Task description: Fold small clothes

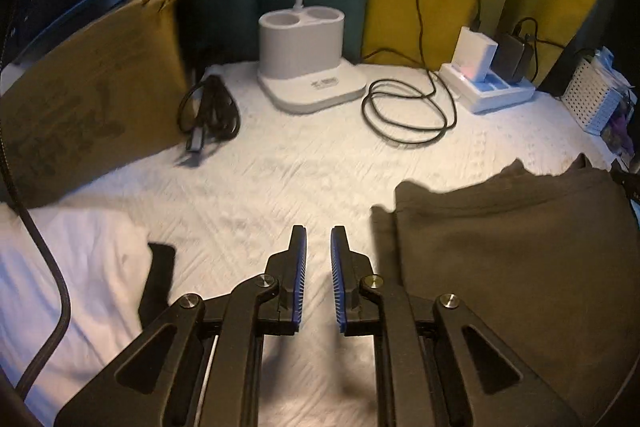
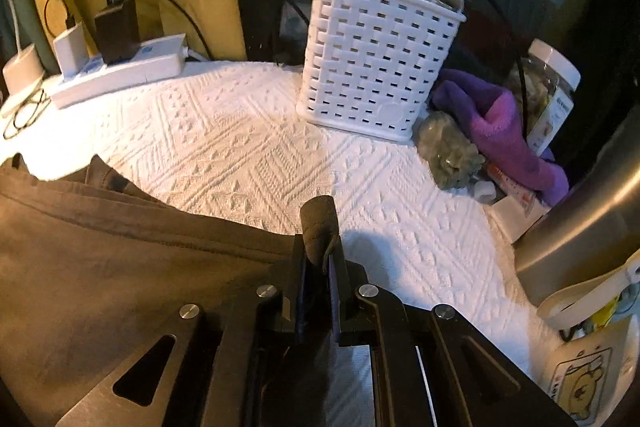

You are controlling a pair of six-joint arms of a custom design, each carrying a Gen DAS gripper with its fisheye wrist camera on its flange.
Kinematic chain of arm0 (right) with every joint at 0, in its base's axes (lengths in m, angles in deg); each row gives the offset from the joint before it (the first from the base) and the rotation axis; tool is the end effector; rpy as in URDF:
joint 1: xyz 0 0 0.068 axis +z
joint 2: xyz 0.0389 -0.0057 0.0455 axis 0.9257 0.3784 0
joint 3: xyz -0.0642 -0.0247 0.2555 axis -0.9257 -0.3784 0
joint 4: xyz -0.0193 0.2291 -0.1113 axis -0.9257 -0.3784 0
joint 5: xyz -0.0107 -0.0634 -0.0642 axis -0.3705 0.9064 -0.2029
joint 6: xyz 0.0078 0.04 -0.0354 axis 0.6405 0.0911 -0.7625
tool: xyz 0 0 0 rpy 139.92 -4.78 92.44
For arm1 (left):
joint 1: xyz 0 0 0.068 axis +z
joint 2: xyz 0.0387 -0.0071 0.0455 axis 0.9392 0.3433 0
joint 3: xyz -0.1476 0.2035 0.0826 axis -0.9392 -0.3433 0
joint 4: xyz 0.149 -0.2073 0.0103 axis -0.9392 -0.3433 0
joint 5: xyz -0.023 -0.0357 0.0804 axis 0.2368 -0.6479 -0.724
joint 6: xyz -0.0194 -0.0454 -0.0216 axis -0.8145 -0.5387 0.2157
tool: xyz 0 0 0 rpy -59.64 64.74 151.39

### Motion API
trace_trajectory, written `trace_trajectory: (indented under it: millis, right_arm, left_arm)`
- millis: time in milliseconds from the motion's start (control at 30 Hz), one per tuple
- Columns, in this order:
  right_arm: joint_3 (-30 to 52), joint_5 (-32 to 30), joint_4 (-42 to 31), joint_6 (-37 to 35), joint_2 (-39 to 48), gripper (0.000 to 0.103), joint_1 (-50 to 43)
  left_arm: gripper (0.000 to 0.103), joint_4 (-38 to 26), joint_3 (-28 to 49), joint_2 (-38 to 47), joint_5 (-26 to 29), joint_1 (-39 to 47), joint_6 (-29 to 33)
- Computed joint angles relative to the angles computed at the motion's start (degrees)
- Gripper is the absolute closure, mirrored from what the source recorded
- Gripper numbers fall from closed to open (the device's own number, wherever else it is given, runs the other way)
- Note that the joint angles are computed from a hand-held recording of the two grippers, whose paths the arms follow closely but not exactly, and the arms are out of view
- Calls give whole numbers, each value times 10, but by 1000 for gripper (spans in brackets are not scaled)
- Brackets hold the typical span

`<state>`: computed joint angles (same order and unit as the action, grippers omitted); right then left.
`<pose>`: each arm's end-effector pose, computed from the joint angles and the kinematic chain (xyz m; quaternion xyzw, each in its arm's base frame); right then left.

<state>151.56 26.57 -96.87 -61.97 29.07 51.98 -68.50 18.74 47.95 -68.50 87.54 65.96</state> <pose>0.4067 -0.1071 0.1257 -0.2014 0.9208 -0.0486 0.3304 0.1943 0.0597 0.1487 -0.1233 0.9429 0.0247 0.3083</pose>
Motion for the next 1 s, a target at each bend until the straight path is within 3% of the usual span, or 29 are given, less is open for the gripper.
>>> trace_trajectory:
  millis: [33,67,100,133,233,433,600,633,667,700,733,800,967,1000]
  right_arm:
    - [-7,14,12,0,-4,74,1]
    - [-13,25,21,1,-7,67,1]
    - [-16,33,26,5,-11,52,-2]
    - [-18,32,26,10,-14,42,-8]
    - [-23,15,12,2,-28,42,-26]
    - [-62,1,10,-12,-73,42,-51]
    - [-87,-17,0,-17,-95,42,-72]
    - [-91,-20,-1,-19,-98,42,-75]
    - [-98,-24,-3,-22,-103,42,-81]
    - [-106,-26,0,-22,-105,42,-81]
    - [-112,-28,4,-20,-105,42,-80]
    - [-122,-31,7,-19,-106,42,-82]
    - [-138,-40,29,-22,-93,42,-87]
    - [-138,-41,34,-19,-90,38,-89]
  left_arm:
    - [90,-8,-3,-6,14,6,5]
    - [78,-12,-5,-10,29,9,7]
    - [58,-15,-9,-15,45,9,6]
    - [51,-14,-12,-15,56,5,2]
    - [49,-9,-18,-17,44,-35,-14]
    - [49,20,-31,-13,-49,-141,-45]
    - [49,40,-40,-19,-89,-197,-44]
    - [50,43,-38,-12,-88,-201,-41]
    - [57,51,-37,-3,-91,-203,-40]
    - [80,59,-34,12,-88,-201,-41]
    - [89,61,-27,29,-82,-191,-43]
    - [96,66,-26,29,-57,-167,-46]
    - [98,32,-29,-26,-25,-140,-46]
    - [98,20,-28,-40,-12,-131,-45]
